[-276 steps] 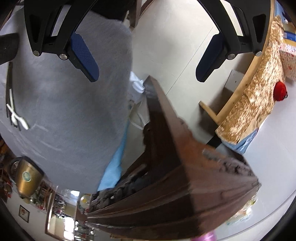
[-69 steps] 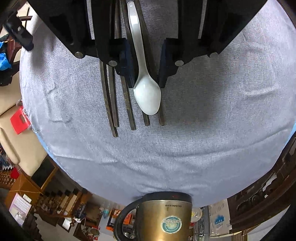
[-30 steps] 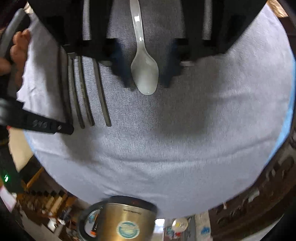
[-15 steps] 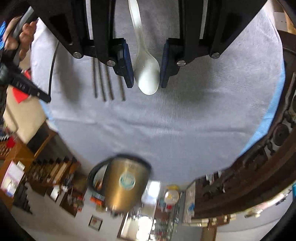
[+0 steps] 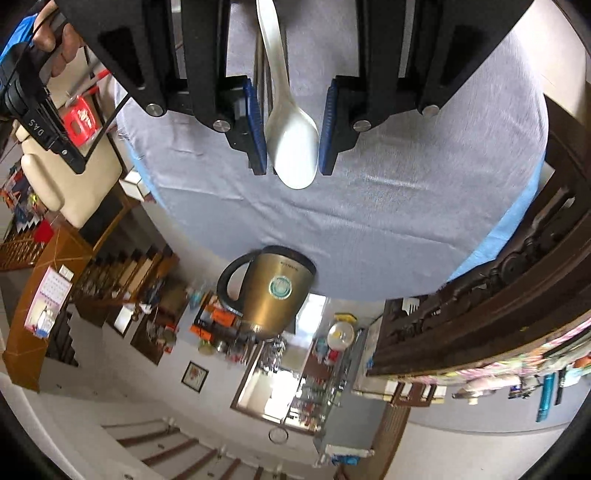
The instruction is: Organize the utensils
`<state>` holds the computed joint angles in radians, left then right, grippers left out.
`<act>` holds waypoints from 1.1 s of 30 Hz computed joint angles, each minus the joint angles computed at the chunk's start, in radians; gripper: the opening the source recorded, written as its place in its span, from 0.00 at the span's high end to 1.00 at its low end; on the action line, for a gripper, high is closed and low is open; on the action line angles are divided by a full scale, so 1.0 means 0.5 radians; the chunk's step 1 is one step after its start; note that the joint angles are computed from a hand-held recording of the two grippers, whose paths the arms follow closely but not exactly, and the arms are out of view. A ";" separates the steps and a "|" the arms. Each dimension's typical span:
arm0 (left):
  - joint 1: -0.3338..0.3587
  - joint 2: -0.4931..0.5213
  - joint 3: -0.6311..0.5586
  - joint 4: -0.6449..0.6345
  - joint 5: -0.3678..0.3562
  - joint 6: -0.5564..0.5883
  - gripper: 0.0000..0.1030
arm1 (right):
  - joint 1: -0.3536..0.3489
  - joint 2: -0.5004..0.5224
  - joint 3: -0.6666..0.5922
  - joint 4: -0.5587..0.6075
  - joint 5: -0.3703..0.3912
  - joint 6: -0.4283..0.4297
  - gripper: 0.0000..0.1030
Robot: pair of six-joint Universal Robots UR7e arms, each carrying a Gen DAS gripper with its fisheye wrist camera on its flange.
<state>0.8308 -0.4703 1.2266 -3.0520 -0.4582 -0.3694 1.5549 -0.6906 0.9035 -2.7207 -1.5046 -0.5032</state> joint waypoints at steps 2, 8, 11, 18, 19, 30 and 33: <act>-0.028 -0.007 0.046 -0.048 0.022 -0.019 0.71 | -0.001 -0.067 0.125 -0.144 0.034 0.020 0.93; -0.076 -0.005 0.111 -0.125 0.042 -0.075 0.71 | 0.009 -0.230 0.381 -0.447 0.127 0.046 0.93; -0.101 0.021 0.103 -0.180 0.109 -0.038 0.71 | 0.024 -0.292 0.469 -0.562 0.152 0.013 0.93; -0.118 0.069 0.065 -0.235 0.139 -0.015 0.71 | 0.036 -0.416 0.616 -0.684 0.216 -0.019 0.93; -0.119 0.079 0.055 -0.256 0.150 0.005 0.71 | 0.038 -0.442 0.640 -0.691 0.235 -0.011 0.93; -0.135 0.267 -0.114 -0.604 0.226 0.375 0.71 | 0.040 -0.698 0.972 -0.782 0.525 -0.014 0.93; -0.138 0.333 -0.181 -0.742 0.233 0.554 0.71 | 0.060 -0.709 1.081 -0.837 0.534 -0.127 0.93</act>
<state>0.7616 -0.3038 1.1359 -3.4232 -0.3416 -0.0925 1.5851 -1.0452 1.4441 -3.1394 -1.2375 -0.5666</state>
